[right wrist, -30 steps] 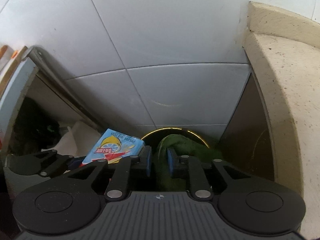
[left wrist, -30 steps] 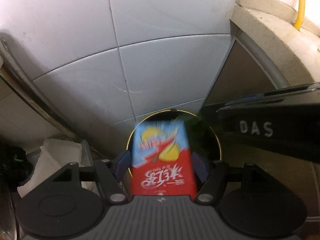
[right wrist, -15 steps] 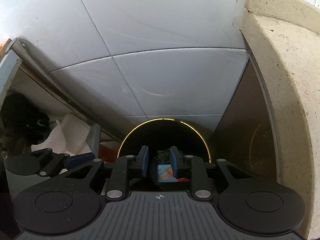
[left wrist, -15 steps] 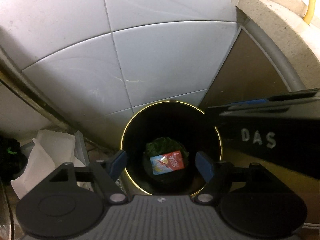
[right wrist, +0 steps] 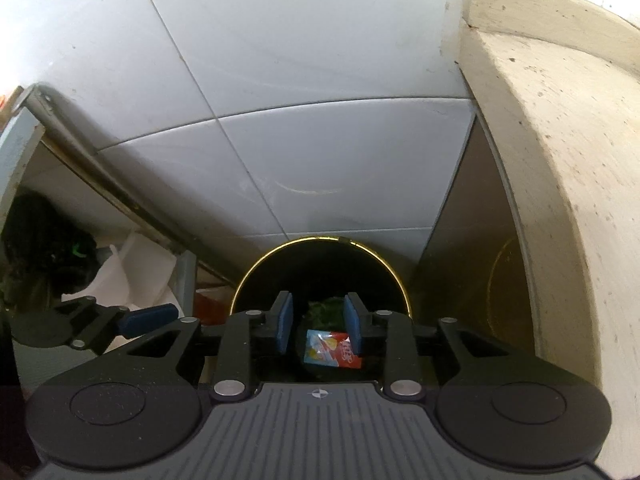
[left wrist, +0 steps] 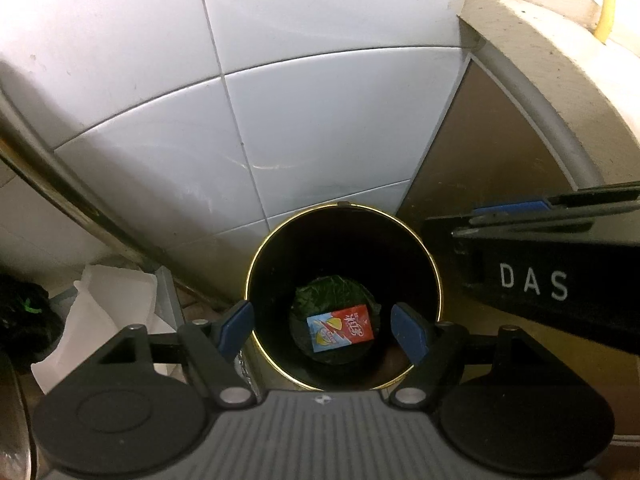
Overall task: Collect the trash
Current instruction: 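Open the left tool over the bin while the right tool releases the leaf, then raise both tools from the bin back toward the countertop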
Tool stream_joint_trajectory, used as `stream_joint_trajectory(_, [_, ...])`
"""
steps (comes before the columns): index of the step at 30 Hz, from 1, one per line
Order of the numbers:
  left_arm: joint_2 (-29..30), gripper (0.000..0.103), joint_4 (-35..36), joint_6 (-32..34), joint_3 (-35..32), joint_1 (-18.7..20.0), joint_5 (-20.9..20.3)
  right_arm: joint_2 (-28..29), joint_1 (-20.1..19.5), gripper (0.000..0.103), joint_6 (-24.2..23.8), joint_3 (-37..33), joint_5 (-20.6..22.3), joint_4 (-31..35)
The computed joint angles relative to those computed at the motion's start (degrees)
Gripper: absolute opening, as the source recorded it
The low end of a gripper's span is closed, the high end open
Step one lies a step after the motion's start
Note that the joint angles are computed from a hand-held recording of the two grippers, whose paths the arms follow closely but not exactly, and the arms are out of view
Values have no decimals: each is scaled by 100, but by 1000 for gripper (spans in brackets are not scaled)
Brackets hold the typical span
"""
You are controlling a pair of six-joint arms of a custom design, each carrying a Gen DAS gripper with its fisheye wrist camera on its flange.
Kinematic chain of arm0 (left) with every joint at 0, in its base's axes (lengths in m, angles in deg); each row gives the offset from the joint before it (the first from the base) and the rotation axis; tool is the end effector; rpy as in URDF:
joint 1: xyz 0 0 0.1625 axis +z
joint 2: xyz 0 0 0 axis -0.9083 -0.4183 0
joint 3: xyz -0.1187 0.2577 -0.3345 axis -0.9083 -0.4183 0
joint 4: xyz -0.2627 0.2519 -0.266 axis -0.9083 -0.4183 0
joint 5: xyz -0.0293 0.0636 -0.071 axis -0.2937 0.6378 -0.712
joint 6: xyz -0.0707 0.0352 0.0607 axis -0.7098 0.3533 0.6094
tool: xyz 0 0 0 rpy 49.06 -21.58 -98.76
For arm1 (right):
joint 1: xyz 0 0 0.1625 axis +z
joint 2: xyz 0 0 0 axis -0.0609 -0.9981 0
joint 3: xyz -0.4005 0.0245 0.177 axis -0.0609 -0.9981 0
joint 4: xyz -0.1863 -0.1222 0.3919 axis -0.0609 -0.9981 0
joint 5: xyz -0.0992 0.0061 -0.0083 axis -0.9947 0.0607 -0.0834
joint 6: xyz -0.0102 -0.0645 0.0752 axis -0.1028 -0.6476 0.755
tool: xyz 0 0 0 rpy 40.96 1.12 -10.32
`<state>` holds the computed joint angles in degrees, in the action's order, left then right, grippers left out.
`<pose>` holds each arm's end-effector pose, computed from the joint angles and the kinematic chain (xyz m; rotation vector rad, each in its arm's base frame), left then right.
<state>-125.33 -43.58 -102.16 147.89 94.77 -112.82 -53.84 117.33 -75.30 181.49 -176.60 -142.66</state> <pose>-0.2333 -0.3546 0.0986 0.4281 2.3724 -0.3600 0.2312 -0.3431 0.1500 0.3226 -2.5019 0.4351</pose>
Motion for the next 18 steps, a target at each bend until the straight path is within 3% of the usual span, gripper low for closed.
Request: stream_joint_trajectory(18, [-448,70,330,-119,9,-444,161,-476,438,40,404,264,-273,-21])
